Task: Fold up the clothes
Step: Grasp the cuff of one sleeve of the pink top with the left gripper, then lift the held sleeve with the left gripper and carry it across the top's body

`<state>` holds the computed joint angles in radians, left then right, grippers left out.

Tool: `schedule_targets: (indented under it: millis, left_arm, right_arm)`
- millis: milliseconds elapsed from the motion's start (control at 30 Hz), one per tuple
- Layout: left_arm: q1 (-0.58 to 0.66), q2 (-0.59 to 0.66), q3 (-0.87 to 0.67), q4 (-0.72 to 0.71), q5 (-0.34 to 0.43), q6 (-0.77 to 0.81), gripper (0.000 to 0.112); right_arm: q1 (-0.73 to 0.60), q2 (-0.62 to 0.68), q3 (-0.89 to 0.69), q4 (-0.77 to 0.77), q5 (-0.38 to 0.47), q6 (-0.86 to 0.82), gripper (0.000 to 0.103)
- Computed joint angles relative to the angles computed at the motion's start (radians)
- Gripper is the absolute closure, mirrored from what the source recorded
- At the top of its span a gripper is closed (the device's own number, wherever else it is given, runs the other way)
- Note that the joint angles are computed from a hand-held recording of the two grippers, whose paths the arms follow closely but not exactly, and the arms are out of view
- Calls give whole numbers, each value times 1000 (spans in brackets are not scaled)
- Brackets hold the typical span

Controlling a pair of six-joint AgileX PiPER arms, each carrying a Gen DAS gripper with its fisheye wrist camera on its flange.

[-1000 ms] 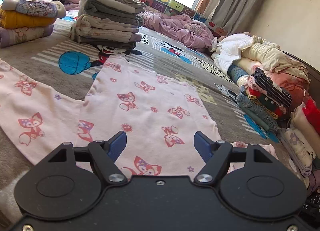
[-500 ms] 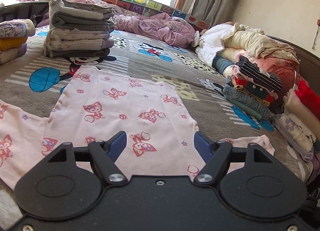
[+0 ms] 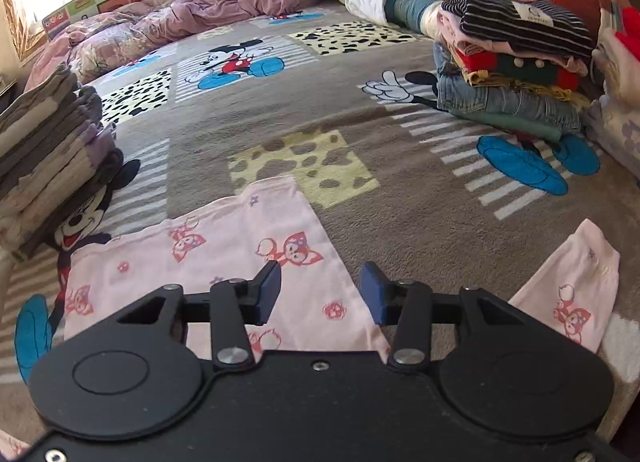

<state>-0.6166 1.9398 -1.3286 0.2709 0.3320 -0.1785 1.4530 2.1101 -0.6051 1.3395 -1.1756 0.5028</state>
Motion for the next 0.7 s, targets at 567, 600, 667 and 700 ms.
schedule_targets:
  millis: [567, 600, 667, 700]
  left_arm:
    - [-193, 522, -768, 424, 683, -47, 90]
    - [-187, 559, -844, 409, 722, -24, 93]
    - [-173, 635, -1006, 371, 803, 26, 97]
    - [-164, 674, -1092, 345, 846, 52, 97]
  right_arm:
    - [-14, -3, 38, -57, -2, 5, 80]
    - [-14, -3, 37, -56, -2, 3, 80]
    - [-8, -4, 35, -49, -3, -3, 80]
    - [-8, -6, 36, -48, -3, -3, 80]
